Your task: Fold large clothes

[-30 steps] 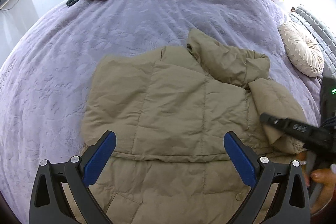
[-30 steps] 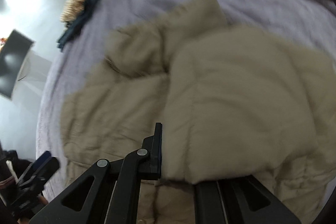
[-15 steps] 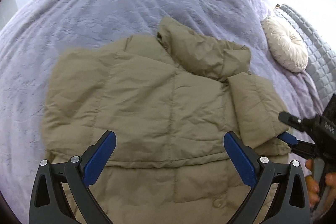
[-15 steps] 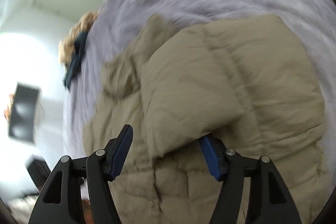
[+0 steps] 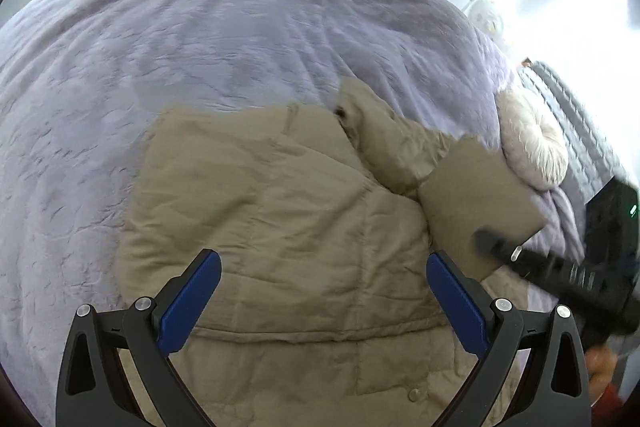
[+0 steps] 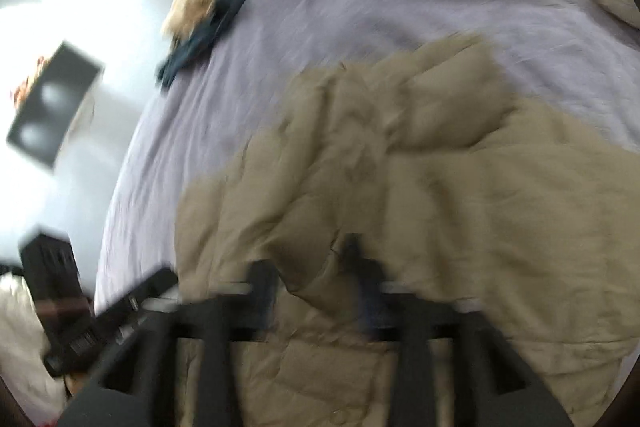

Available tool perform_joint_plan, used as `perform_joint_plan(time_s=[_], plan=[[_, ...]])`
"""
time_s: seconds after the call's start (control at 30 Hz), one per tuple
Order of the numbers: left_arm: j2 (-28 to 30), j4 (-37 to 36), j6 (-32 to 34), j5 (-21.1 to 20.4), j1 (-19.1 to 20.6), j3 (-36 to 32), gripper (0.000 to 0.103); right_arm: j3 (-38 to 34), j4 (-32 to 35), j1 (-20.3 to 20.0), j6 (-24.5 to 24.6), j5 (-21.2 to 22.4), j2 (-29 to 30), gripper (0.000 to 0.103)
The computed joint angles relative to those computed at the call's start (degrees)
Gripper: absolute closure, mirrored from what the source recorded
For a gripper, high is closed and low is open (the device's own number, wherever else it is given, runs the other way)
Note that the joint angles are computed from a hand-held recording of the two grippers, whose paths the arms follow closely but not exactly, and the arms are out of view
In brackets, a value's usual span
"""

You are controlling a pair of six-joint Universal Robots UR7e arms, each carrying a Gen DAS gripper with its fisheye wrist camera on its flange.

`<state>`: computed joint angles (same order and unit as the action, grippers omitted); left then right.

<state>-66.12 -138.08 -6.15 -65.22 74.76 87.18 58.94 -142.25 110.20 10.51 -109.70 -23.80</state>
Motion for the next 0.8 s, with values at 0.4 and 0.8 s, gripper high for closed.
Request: perform_joint_plan(time_s=[0.4,0.8], plan=[[4.2,4.7,-1.0,-7.6,1.0,-2.9,0.000,23.6,-6.2,-2.8,10.0,-3.0,-14.1,0.022],[8.9,5.1,-1.8,-7.0,0.0,-5.5,0.088,42.9,-28.7,-13.0,28.5,1.1,-26.7,0.082]])
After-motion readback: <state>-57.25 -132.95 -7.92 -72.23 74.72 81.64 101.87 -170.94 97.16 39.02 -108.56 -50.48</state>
